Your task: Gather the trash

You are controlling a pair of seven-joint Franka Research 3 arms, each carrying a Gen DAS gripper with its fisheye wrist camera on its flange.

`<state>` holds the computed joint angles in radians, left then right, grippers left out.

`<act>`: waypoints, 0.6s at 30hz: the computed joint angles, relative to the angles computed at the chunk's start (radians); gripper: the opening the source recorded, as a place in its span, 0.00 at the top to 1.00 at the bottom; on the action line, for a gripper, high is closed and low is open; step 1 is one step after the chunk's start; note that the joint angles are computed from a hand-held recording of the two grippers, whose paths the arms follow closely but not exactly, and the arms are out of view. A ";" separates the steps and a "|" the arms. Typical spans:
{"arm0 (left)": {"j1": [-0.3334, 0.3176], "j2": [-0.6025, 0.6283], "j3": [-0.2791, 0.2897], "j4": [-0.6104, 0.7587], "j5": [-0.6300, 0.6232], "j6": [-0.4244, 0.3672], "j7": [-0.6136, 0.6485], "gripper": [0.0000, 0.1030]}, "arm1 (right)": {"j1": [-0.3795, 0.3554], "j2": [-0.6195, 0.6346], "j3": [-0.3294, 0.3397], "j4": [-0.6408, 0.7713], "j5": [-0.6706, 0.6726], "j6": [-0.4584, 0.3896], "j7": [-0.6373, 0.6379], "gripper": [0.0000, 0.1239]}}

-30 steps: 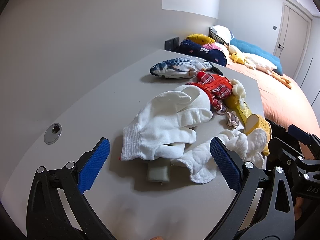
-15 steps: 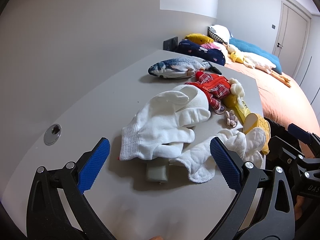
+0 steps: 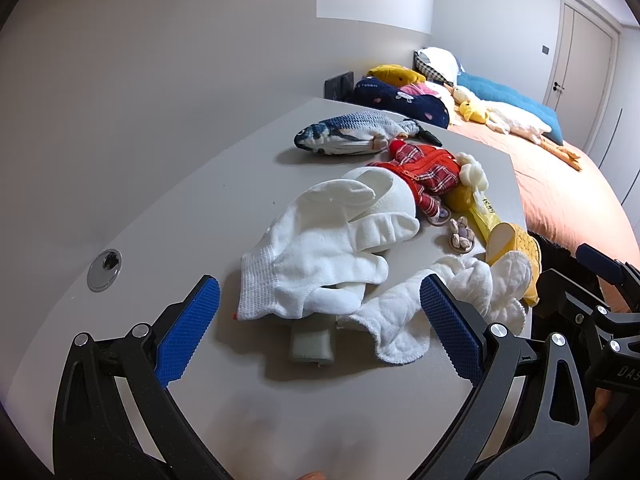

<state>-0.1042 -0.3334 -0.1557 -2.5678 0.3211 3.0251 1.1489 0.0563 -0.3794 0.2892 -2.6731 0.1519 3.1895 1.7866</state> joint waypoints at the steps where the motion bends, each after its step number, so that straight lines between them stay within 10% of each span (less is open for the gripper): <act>1: -0.001 0.001 0.001 0.001 0.000 -0.001 0.000 0.06 | -0.003 0.003 0.004 0.002 -0.001 0.001 0.002 0.19; 18: -0.058 0.043 0.076 0.019 -0.099 -0.034 0.075 0.06 | 0.128 0.052 -0.113 0.022 0.034 -0.030 -0.068 0.19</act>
